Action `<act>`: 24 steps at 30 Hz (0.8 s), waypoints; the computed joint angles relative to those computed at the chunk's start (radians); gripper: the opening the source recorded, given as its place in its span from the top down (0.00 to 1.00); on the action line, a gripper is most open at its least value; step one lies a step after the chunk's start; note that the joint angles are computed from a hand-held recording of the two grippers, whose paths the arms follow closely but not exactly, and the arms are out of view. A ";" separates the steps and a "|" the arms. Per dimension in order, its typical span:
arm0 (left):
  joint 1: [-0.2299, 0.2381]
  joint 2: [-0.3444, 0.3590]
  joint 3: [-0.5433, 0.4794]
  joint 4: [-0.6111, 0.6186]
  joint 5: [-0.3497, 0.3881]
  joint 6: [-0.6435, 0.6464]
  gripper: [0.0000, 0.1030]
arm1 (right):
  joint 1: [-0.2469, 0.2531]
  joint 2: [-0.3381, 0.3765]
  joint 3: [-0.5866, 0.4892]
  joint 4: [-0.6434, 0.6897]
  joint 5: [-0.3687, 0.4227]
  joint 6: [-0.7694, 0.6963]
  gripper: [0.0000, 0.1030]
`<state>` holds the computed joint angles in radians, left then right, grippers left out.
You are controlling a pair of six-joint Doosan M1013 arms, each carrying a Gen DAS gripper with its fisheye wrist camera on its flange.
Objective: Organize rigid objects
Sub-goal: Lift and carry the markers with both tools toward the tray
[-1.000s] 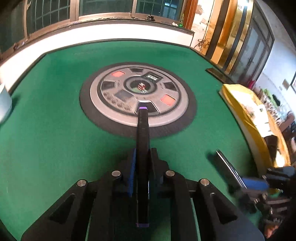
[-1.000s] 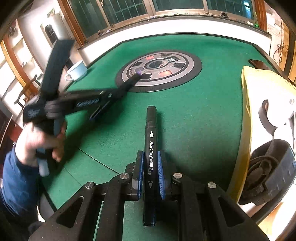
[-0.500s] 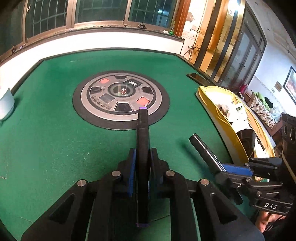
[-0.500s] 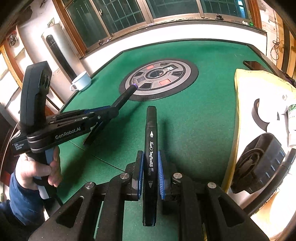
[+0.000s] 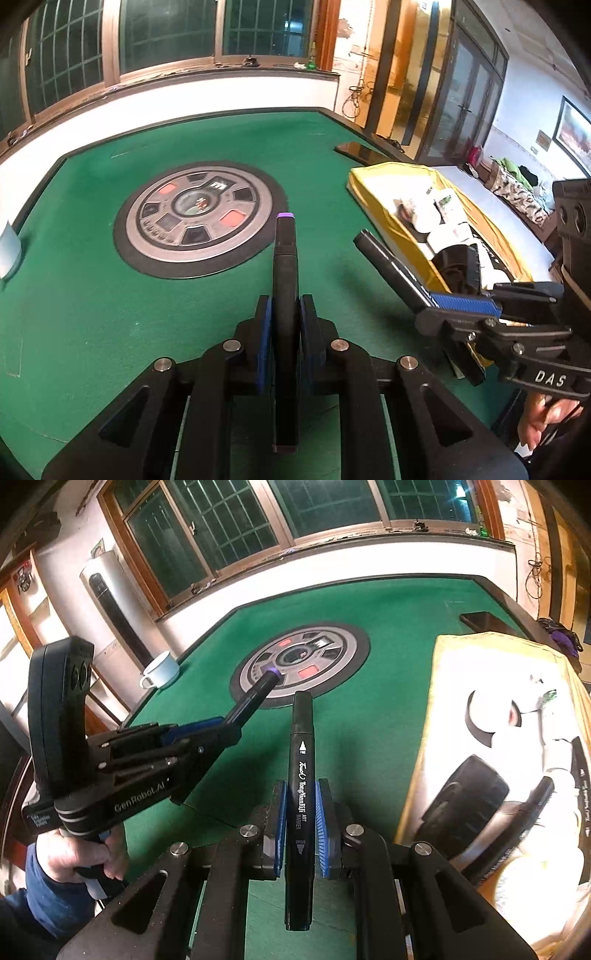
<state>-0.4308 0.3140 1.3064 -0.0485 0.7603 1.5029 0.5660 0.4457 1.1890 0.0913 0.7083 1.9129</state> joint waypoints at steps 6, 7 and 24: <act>-0.024 0.007 -0.025 -0.006 0.009 0.021 0.88 | -0.010 -0.041 0.048 -0.036 -0.041 0.050 0.87; -0.029 0.009 -0.031 -0.008 0.012 0.028 0.88 | -0.014 -0.050 0.059 -0.044 -0.050 0.063 0.87; -0.109 0.103 -0.177 -0.227 0.103 0.213 0.88 | -0.084 -0.163 0.197 -0.319 -0.086 0.417 0.87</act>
<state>-0.5402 0.4168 1.1298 -0.2754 0.8633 1.7162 0.4818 0.2828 1.3864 -0.2279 0.6228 2.3297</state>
